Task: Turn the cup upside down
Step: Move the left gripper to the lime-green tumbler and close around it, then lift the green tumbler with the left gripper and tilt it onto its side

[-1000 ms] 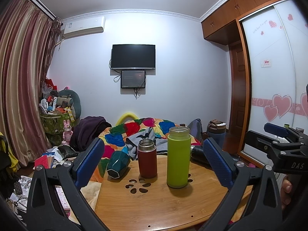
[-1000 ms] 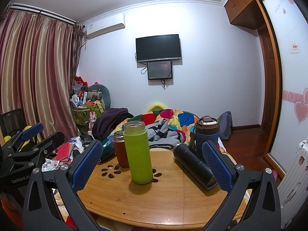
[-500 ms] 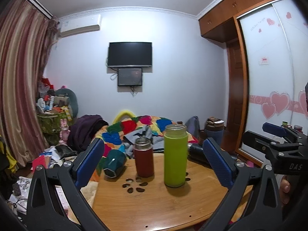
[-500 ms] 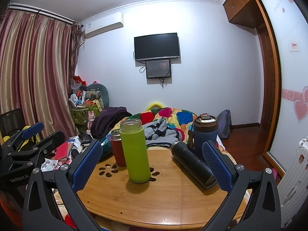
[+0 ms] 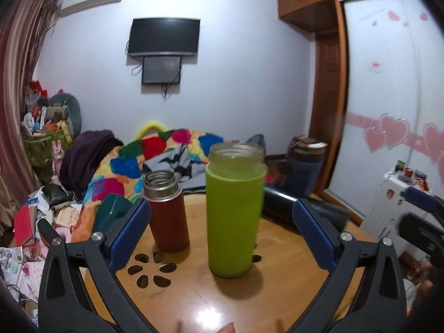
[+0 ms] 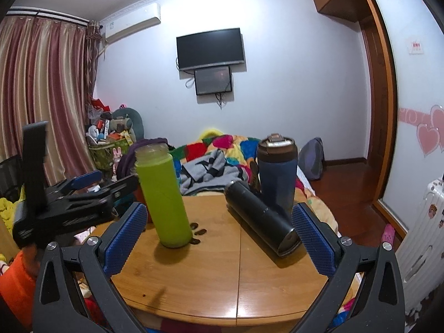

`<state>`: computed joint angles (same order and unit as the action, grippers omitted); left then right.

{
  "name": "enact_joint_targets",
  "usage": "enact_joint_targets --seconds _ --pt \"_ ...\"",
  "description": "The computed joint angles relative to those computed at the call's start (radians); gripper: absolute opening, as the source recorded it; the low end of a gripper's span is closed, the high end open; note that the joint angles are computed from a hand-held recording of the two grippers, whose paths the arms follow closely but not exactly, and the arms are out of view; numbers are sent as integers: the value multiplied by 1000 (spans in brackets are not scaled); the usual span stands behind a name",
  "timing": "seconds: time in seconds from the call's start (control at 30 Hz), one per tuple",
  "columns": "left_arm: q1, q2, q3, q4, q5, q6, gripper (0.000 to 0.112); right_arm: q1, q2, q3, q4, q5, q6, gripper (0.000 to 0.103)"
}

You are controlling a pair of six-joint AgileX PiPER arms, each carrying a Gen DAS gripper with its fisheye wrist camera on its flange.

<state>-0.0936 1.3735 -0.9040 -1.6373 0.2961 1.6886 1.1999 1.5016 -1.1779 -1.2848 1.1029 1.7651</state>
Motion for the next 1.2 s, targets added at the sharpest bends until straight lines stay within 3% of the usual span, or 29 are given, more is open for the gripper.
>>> enact_joint_targets --seconds 0.13,0.3,0.5,0.53,0.73,0.93,1.03,1.2 --pt "-41 122 -99 162 -36 -141 103 -59 -1 35 22 -71 6 103" --pt "-76 216 -170 197 -45 -180 103 -129 10 62 63 -166 9 103" --pt "-70 290 -244 356 26 -373 74 -184 22 90 91 -261 5 103" --pt "-66 296 -252 361 41 -379 64 -190 27 92 96 -272 1 103" --pt "-45 291 -253 394 101 -394 64 -201 67 83 104 -316 -39 103" --pt "15 248 -240 463 298 -447 64 -186 119 62 104 -372 -107 103" --pt "73 245 -254 484 450 -481 64 -182 146 53 96 -419 -136 103" --pt "146 254 -270 491 628 -520 64 -177 204 26 47 -484 -162 103"
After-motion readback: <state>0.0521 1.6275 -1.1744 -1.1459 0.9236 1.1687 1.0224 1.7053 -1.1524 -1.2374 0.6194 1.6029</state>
